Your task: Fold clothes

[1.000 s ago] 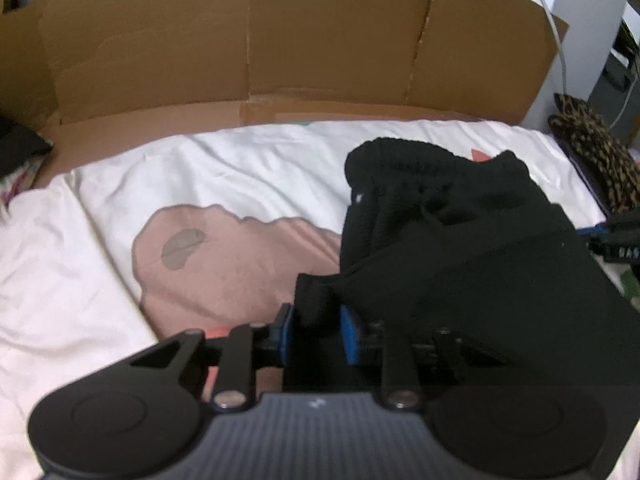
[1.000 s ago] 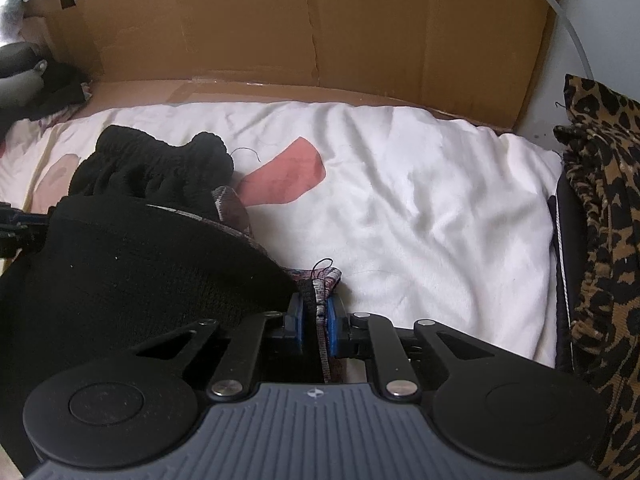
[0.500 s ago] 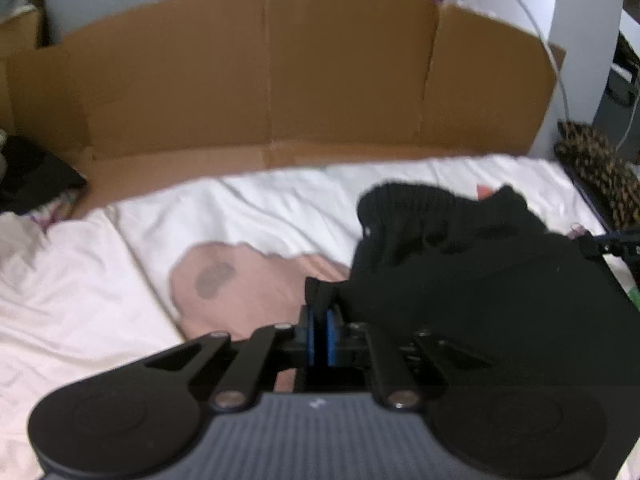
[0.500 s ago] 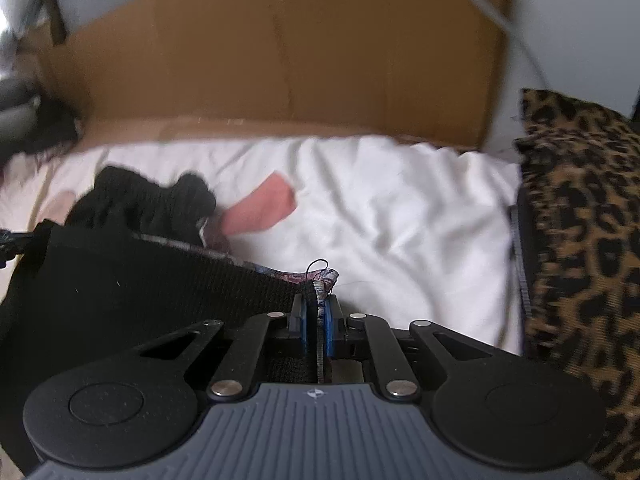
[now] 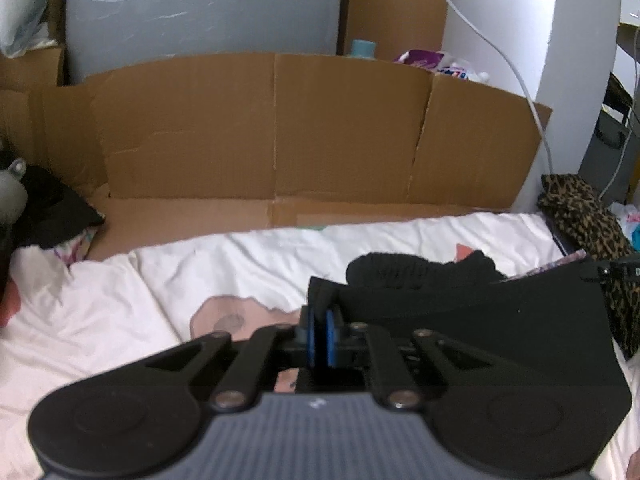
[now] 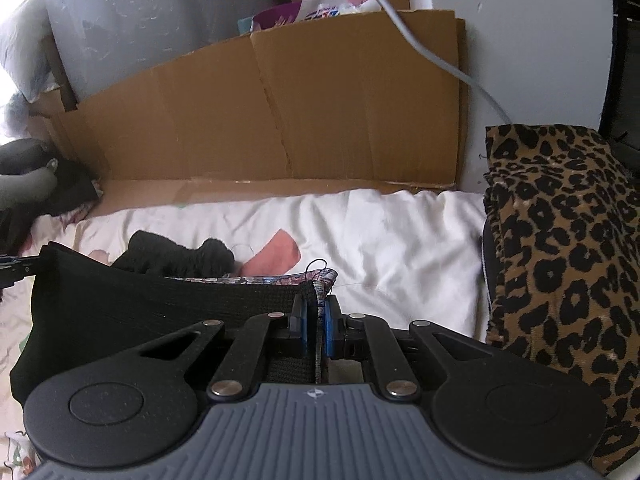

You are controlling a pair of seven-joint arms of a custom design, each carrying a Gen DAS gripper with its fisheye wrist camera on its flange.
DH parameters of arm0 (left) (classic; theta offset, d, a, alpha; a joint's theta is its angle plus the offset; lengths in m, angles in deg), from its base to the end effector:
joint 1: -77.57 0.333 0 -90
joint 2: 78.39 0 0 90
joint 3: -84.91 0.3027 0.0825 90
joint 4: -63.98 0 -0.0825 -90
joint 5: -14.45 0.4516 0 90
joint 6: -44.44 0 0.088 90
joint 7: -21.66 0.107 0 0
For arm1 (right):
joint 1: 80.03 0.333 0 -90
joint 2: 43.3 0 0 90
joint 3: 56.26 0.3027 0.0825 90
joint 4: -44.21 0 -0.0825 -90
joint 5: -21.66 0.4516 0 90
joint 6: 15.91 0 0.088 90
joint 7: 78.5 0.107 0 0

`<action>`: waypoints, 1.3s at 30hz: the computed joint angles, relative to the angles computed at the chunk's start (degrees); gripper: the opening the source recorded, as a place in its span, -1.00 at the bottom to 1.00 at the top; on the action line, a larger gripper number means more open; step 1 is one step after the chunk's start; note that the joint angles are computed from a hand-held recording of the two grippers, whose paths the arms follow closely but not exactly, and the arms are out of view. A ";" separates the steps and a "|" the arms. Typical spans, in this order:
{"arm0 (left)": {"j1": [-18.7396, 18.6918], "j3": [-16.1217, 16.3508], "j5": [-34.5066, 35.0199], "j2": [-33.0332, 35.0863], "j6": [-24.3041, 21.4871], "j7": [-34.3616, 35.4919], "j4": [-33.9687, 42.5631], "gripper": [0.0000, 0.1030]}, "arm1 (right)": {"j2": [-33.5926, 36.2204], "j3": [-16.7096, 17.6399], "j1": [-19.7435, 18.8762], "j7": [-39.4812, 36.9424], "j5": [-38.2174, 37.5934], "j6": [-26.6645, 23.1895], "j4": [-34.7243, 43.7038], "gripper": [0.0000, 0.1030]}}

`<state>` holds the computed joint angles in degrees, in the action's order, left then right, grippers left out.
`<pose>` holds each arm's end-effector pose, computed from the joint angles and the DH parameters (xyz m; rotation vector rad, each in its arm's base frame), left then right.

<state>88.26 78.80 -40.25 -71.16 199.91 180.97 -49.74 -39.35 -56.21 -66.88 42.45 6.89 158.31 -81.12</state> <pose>0.6704 0.0845 0.4103 -1.4451 2.0795 -0.9577 0.6198 0.1655 0.3917 -1.6560 1.7654 -0.5338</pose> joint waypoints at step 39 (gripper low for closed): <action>2.48 -4.66 28.34 20.45 -2.12 -28.95 21.49 -0.95 | 12.44 -2.69 2.34 -2.16 -1.57 -15.21 16.81 -0.87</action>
<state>90.73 74.14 -11.91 -50.71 197.80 152.02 -28.25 -26.90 -58.90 -64.54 40.29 5.33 143.10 -64.30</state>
